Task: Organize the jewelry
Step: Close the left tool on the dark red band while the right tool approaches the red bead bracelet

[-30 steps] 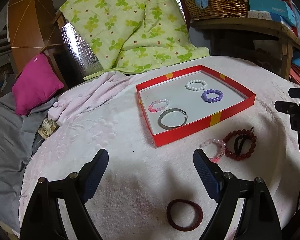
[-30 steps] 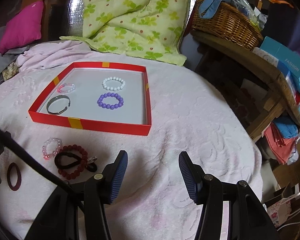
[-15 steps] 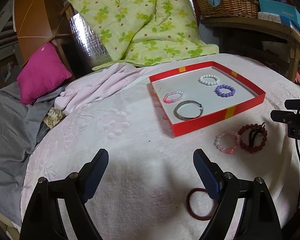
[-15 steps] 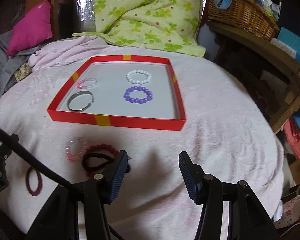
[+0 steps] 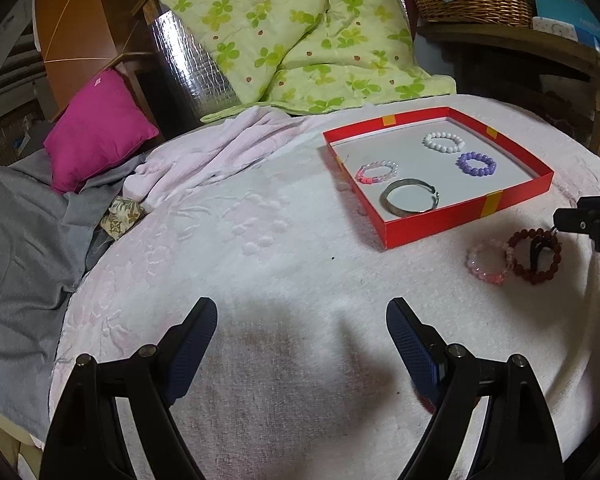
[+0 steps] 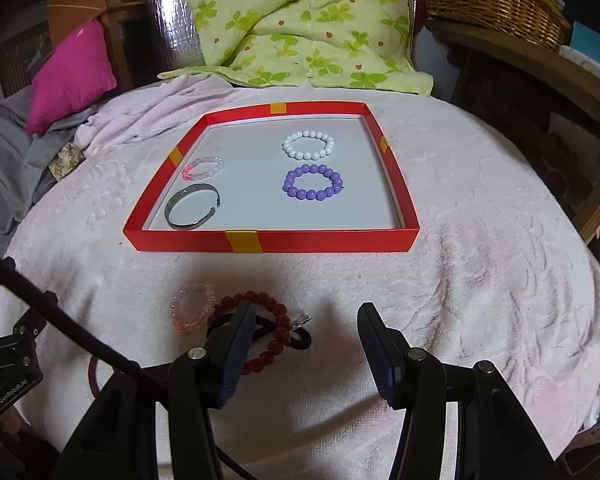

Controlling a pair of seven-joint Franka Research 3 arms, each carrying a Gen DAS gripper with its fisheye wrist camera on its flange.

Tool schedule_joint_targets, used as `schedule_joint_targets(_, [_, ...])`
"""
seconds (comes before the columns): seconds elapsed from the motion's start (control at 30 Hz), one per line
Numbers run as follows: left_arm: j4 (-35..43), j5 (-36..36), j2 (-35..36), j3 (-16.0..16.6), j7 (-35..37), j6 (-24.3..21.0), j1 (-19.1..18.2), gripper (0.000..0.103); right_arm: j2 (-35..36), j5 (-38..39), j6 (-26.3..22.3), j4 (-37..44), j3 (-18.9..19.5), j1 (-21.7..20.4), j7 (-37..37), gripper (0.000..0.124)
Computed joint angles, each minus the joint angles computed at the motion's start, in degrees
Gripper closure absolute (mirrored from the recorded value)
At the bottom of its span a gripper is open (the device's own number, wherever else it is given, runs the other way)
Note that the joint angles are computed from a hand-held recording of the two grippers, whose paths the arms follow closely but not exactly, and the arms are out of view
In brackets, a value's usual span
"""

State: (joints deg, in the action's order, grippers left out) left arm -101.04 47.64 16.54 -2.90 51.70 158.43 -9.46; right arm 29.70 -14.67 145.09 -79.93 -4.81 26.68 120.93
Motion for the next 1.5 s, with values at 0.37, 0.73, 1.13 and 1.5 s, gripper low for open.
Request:
schedule_joint_targets(0.37, [-0.14, -10.42, 0.78, -3.46, 9.5, -0.45, 3.09, 0.016, -1.08, 24.24, 5.5, -4.59, 9.71, -10.67, -12.51, 0.076])
schedule_joint_targets(0.73, [-1.66, -32.86, 0.71, -7.38, 27.16, 0.3, 5.62, 0.016, -0.67, 46.24, 5.71, -5.59, 13.98, -15.73, -24.04, 0.085])
schedule_joint_targets(1.13, [-0.9, -28.59, 1.22, -5.18, 25.94, -1.57, 3.16, 0.016, 1.53, 45.17, 3.0, -2.27, 11.7, -13.18, -21.62, 0.085])
schedule_joint_targets(1.5, [-0.73, -30.24, 1.47, -6.18, 28.0, -3.13, 4.08, 0.016, 2.4, 40.68, 2.02, -0.88, 10.32, -11.31, -18.2, 0.098])
